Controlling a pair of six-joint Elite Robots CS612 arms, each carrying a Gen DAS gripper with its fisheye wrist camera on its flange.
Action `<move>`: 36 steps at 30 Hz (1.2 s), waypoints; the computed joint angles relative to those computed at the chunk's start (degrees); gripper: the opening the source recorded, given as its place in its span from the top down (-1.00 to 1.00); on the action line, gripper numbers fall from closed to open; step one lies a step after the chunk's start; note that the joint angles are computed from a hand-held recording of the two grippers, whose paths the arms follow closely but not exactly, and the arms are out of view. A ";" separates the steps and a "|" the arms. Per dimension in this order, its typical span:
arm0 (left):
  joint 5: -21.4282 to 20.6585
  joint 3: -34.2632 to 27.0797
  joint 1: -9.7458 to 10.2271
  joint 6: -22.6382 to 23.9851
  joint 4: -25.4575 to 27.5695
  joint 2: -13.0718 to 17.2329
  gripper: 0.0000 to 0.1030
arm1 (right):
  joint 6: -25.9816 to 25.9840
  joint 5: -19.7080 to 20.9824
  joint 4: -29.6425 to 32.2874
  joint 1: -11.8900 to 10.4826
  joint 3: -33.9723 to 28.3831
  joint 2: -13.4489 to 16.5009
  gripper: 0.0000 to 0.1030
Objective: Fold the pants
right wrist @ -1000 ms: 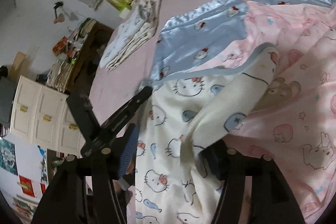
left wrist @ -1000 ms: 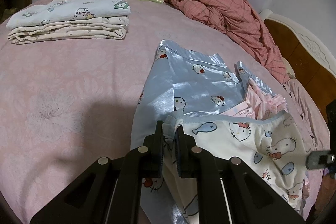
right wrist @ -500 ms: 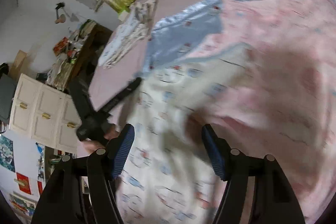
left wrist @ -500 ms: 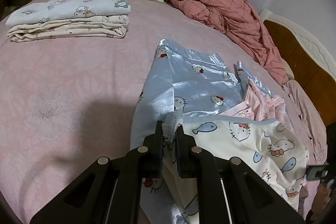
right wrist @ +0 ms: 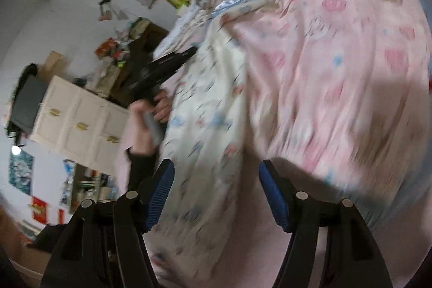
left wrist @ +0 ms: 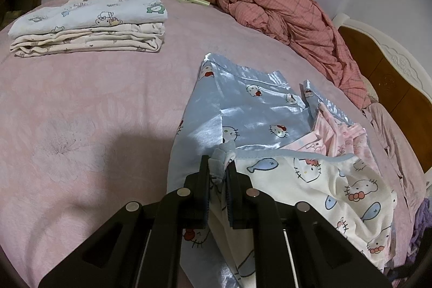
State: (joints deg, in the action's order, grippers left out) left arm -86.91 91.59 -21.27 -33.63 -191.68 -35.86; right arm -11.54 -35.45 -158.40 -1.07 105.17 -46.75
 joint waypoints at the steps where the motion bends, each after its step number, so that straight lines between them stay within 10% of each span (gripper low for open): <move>1: -0.02 0.01 0.03 0.02 0.00 0.02 0.83 | -1.12 0.97 0.57 -0.15 0.76 -0.31 -0.31; 8: -0.09 -0.01 0.06 0.00 -0.07 0.05 0.83 | 2.42 -3.31 1.19 0.77 1.05 0.30 -0.31; 12: -0.28 -0.07 0.11 -0.07 0.04 0.08 0.83 | 4.73 1.04 -2.20 0.59 -0.09 2.30 -0.31; 22: -0.36 -0.07 0.09 -0.19 0.10 0.07 0.83 | -4.76 12.29 11.69 2.24 -6.55 4.80 0.10; 30: -0.45 -0.11 0.11 -0.28 0.14 0.08 0.83 | 5.46 6.83 9.49 3.48 -11.35 6.60 0.10; 36: -0.55 -0.07 0.12 -0.23 0.12 0.09 0.83 | -5.74 13.13 20.08 3.71 -13.19 6.14 0.10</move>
